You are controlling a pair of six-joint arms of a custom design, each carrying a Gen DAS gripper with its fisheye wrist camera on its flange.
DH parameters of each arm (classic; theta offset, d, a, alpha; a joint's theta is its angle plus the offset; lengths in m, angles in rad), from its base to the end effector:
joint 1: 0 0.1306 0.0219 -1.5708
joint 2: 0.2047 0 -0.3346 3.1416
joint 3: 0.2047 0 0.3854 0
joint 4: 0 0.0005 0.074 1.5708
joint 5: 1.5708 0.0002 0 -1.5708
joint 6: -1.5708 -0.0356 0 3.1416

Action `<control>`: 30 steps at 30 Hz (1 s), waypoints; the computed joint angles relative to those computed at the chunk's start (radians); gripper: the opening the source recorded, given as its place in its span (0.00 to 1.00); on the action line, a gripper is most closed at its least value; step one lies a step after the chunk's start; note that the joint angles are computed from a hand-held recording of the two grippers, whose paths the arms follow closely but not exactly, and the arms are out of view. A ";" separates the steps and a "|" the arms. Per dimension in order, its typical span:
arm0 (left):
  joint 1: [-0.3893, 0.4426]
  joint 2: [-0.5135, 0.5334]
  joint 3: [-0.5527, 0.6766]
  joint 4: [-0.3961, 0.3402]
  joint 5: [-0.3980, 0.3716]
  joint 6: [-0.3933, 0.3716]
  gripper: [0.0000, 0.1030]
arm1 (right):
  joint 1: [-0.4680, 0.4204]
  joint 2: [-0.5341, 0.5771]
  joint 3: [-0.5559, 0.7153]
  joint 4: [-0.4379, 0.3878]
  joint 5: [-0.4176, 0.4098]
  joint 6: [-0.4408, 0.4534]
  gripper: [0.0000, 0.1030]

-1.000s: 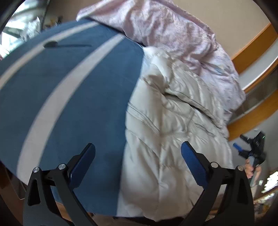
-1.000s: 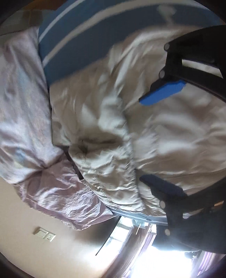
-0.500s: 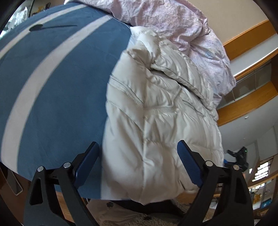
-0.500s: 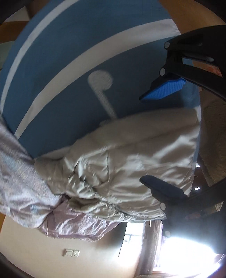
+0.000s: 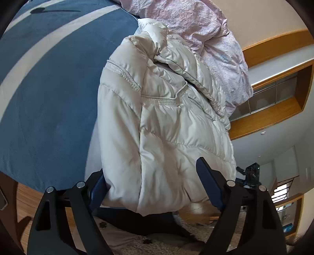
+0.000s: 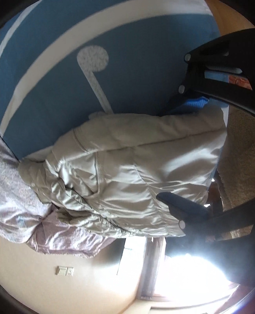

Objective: Fold large clothes
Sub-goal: 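Grasp the jacket hem with both grippers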

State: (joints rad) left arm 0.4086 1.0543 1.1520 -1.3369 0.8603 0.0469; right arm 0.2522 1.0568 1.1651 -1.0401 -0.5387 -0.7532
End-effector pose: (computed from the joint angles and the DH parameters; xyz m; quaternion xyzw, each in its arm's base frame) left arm 0.3177 0.1076 0.3947 -0.1353 0.8888 -0.3776 0.2215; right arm 0.3494 0.1084 0.4069 0.1459 0.9073 0.3672 0.1436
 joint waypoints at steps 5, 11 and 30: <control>-0.005 -0.008 -0.010 0.022 -0.011 0.034 0.71 | 0.006 -0.013 -0.021 0.033 -0.028 0.007 0.64; -0.069 -0.020 0.007 0.036 -0.160 0.027 0.59 | 0.044 0.001 -0.001 -0.001 0.002 0.055 0.58; 0.011 -0.138 0.042 0.192 -0.089 0.106 0.11 | 0.198 -0.100 0.063 0.121 0.289 -0.039 0.16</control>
State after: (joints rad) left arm 0.4198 0.9164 1.1939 -1.1444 0.7711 0.1527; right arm 0.4504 0.9569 1.2282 -0.9195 -0.2494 -0.7922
